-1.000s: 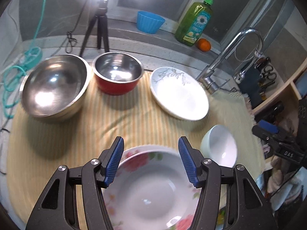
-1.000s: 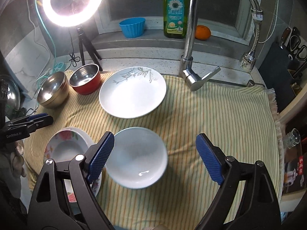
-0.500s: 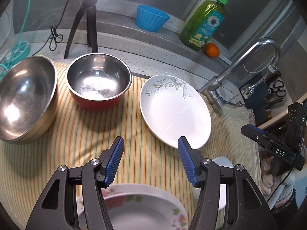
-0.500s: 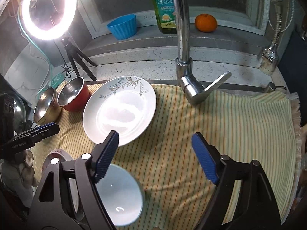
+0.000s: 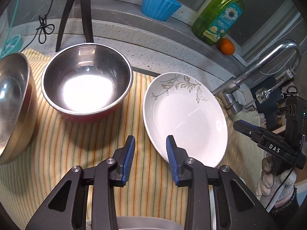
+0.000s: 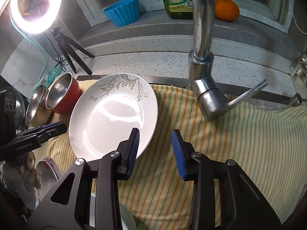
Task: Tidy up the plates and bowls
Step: 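Move the right gripper to the leaf-pattern white plate and grasp its rim, then lift the leaf-pattern plate off the cloth with the right gripper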
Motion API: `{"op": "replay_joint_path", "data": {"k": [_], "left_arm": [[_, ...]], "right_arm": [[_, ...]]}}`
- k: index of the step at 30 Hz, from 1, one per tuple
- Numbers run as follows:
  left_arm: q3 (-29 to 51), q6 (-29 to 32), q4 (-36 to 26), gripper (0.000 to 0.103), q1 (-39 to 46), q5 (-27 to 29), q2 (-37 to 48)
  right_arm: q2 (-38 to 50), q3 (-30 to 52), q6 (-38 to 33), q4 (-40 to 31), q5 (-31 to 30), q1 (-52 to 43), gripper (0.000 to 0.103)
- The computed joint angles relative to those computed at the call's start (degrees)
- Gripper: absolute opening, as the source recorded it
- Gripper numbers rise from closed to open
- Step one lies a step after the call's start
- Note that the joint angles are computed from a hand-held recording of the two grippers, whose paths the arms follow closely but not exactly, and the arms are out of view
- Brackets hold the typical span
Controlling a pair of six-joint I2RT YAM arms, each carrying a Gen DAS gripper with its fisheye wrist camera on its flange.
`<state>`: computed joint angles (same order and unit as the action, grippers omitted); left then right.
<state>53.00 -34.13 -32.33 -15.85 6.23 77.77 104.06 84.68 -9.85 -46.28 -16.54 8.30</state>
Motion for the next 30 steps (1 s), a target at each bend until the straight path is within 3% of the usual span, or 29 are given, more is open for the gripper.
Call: {"op": "replay_joint_path", "data": {"k": [8, 12, 20, 26, 30], "left_arm": [[1.21, 0.93, 1.39, 0.030, 1.72, 1.46, 3.41], [1.69, 1.34, 1.95, 0.026, 2.31, 2.36, 5.30], [2.61, 2.30, 2.36, 0.020, 2.99, 3.17, 7.26], [3.26, 3.58, 2.98, 0.012, 3.23, 3.77, 8.50], [3.72, 4.13, 3.04, 0.012, 3.03, 4.07, 9.02]], "right_arm": [[4.55, 3.85, 0.61, -0.05, 1.64, 1.33, 0.032], [6.90, 5.84, 0.49, -0.70, 2.66, 1.84, 0.023], [9.92, 7.96, 0.81, -1.72, 2.89, 2.36, 0.021], [11.04, 8.72, 0.94, -2.41, 2.43, 2.85, 0.011], [11.17, 9.02, 1.41, -2.59, 2.50, 3.13, 0.011]]}}
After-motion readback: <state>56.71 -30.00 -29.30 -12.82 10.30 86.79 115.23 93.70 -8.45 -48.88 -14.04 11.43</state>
